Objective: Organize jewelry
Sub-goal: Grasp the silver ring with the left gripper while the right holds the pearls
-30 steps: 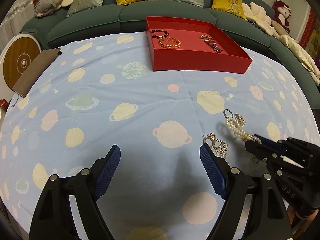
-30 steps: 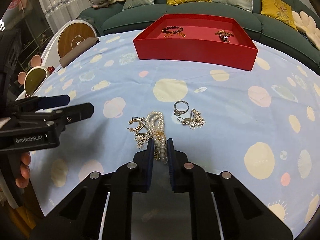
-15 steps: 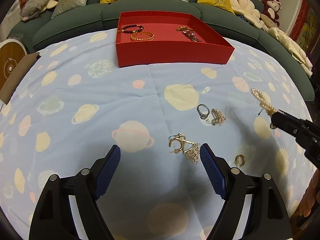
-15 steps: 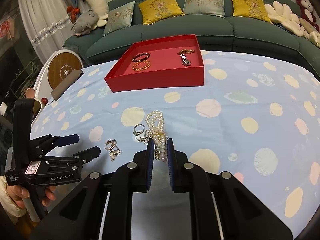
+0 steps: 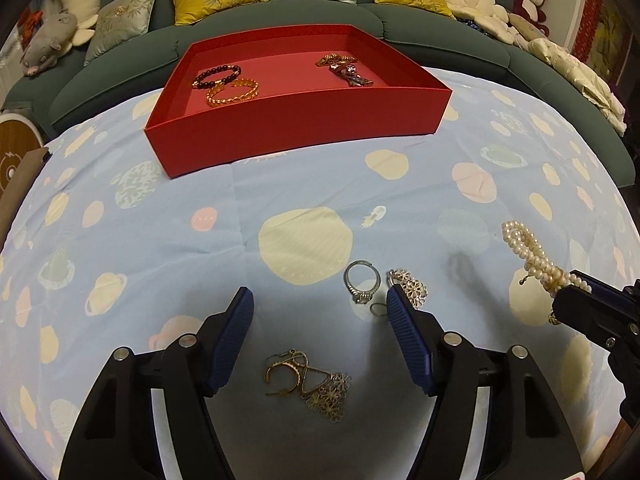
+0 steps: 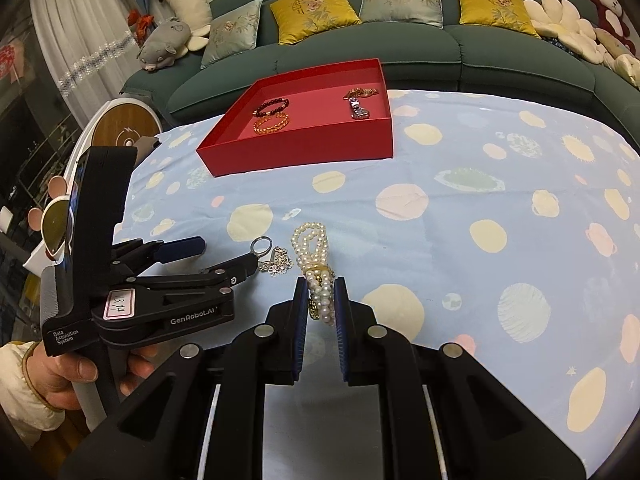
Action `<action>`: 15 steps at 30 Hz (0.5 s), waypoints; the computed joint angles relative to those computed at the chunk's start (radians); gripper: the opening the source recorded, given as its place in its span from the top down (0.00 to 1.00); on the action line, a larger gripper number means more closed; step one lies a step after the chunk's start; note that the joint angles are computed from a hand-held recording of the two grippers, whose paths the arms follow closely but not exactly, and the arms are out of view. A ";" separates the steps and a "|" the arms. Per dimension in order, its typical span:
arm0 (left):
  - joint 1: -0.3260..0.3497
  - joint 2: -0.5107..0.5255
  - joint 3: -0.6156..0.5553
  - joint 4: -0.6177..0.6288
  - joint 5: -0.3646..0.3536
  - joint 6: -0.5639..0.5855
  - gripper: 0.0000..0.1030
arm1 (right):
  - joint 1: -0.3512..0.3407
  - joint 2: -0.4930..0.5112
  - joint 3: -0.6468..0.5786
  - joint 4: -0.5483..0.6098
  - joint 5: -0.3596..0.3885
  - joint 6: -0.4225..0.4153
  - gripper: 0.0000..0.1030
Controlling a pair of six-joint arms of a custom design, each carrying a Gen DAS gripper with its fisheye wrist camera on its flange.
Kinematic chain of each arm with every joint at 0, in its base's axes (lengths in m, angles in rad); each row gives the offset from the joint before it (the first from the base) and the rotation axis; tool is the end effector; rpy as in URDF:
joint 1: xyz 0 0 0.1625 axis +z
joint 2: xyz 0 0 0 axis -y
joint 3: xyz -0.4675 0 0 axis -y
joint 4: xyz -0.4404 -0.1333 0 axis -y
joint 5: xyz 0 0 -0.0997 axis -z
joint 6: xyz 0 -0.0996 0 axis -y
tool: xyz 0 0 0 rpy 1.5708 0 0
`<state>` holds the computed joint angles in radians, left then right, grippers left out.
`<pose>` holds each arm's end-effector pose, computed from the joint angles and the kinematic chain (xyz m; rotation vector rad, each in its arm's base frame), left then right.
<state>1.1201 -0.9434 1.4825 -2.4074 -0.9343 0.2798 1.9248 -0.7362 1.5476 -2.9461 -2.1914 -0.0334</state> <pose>-0.1626 -0.7780 0.2675 0.7770 2.3772 -0.4432 0.3401 -0.7029 0.1418 0.2527 -2.4918 0.8408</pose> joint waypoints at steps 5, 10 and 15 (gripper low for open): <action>-0.002 0.015 0.007 -0.055 0.018 0.042 0.49 | -0.002 -0.002 0.000 0.000 0.004 0.000 0.88; -0.003 0.012 0.025 -0.096 0.007 0.082 0.59 | -0.005 -0.007 0.003 -0.001 0.008 0.004 0.88; -0.002 0.010 0.015 -0.070 -0.012 0.069 0.82 | -0.005 -0.007 0.000 -0.005 0.011 0.004 0.88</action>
